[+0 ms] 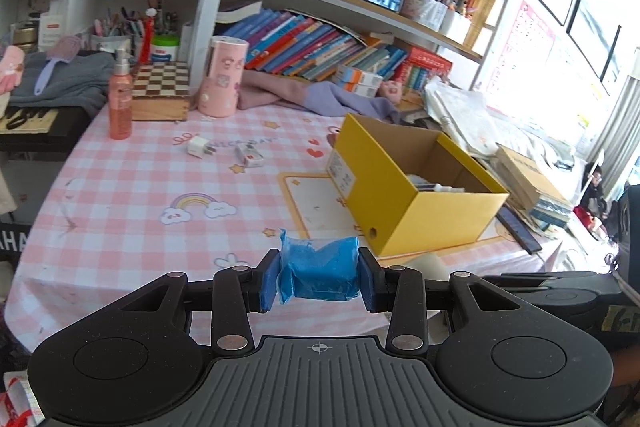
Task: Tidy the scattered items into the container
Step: 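Carry the blue item and sponge with both tools over the yellow box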
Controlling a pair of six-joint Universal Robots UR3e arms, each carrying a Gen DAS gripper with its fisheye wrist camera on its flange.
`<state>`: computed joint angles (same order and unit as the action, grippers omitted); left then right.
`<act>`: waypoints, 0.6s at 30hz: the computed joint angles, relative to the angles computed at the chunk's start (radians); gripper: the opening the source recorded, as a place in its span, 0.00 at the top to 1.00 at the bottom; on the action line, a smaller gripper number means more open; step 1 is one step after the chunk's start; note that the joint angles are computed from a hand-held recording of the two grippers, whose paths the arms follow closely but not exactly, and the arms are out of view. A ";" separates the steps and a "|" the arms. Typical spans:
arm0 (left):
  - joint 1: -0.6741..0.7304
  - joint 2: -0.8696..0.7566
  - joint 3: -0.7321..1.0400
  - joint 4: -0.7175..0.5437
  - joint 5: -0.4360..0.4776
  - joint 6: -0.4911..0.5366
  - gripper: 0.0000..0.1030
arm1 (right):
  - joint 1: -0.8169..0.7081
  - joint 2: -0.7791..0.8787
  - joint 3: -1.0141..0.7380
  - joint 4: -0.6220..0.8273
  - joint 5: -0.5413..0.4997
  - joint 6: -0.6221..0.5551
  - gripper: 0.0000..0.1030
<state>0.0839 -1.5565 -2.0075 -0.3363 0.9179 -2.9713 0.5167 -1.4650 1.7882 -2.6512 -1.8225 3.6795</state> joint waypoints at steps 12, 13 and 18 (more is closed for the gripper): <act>-0.131 -0.103 0.102 -0.067 -0.021 0.051 0.63 | -0.016 -0.184 0.186 0.066 -0.068 0.126 0.74; -0.144 -0.111 0.111 -0.071 -0.022 0.055 0.63 | -0.016 -0.202 0.201 0.072 -0.076 0.138 0.74; -0.193 -0.136 0.148 -0.099 -0.023 0.076 0.63 | -0.031 -0.290 0.271 0.103 -0.101 0.191 0.74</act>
